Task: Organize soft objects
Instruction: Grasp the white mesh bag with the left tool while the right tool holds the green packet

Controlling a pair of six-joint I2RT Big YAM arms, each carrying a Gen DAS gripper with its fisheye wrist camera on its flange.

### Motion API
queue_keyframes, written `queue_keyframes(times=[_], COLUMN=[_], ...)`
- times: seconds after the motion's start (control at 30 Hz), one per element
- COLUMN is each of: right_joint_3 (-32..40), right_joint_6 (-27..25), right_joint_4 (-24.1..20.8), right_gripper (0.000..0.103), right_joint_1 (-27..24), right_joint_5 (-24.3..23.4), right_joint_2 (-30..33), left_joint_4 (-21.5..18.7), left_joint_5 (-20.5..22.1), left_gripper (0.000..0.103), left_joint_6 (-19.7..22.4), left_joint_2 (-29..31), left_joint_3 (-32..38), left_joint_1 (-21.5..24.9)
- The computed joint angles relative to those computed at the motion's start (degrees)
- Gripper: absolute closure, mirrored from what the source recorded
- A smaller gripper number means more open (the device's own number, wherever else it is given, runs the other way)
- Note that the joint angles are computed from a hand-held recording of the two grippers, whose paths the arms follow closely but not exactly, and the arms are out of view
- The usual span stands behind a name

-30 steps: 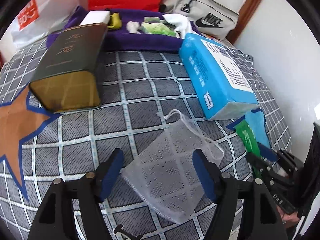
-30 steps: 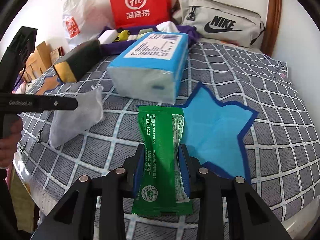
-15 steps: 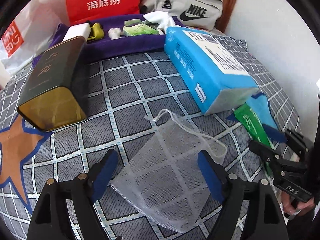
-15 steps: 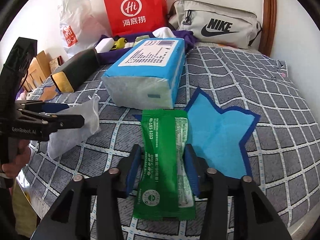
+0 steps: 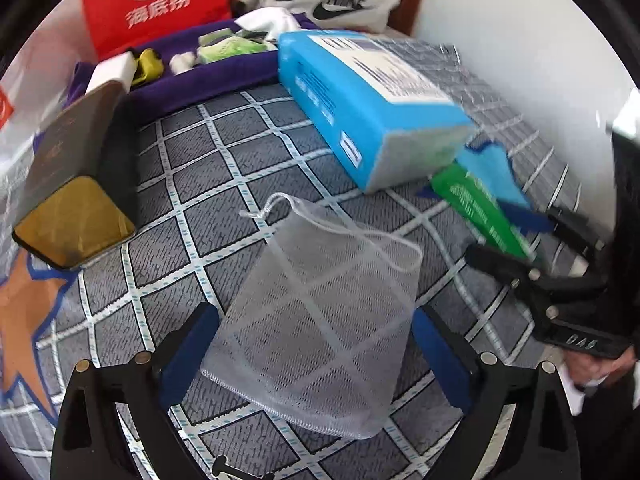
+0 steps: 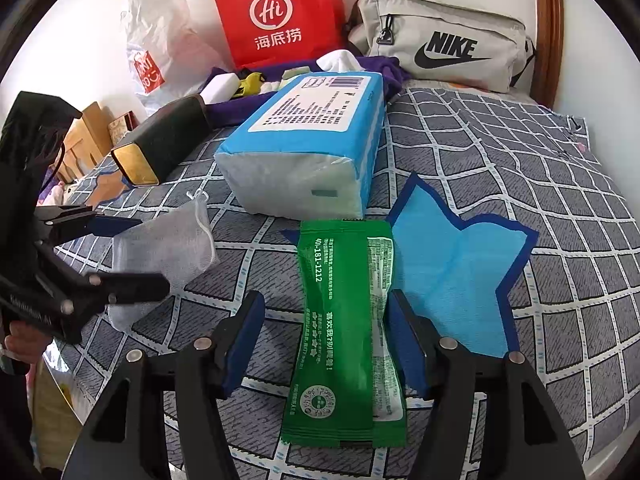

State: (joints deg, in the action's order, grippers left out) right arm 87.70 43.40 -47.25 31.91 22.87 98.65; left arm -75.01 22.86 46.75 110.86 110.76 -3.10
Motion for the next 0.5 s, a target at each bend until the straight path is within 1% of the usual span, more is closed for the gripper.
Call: queue_keyframes(times=[0.1,0.13,0.23,0.3,0.4,0.47,0.5], right_joint_3=[0.4,0.3,0.2,0.5,0.9,1.1,1.3], right_joint_6=[0.0,0.1,0.6,0.5,0.4,0.6,0.9], right_joint_4=[-0.5,-0.4,-0.5,-1.4,-2.3,-3.0,-3.4], right_gripper=[0.038,0.038,0.038,0.038,0.038,0.038,0.038], right_joint_1=[0.1,0.1,0.1,0.3,0.6,0.7,0.7], right_joint_5=[0.3,0.3,0.3,0.5,1.0,0.9,0.8], right_joint_2=[0.3,0.2,0.1,0.2,0.3,0.4,0.4], left_joint_4=[3.2,4.3,6.1,7.3,8.8,9.2,9.2], left_joint_5=[-2.4,-2.5,-2.0,-1.8,-1.5,-1.4,-1.3], left_gripper=[0.004,0.004,0.003,0.004,0.011,0.022,0.025], left_joint_6=[0.4,0.4,-0.5,-1.1,-2.2,-2.9,-2.9], left_joint_2=[-1.6,-2.1,-2.7,-3.2,-4.1,-4.6,-4.9], left_joint_3=[-2.8,-3.8,-5.1,-6.0,-7.3,-7.8,-8.1], left_joint_1=[-0.8,-0.9,-0.9,-0.8,-0.7,-0.6,-0.6])
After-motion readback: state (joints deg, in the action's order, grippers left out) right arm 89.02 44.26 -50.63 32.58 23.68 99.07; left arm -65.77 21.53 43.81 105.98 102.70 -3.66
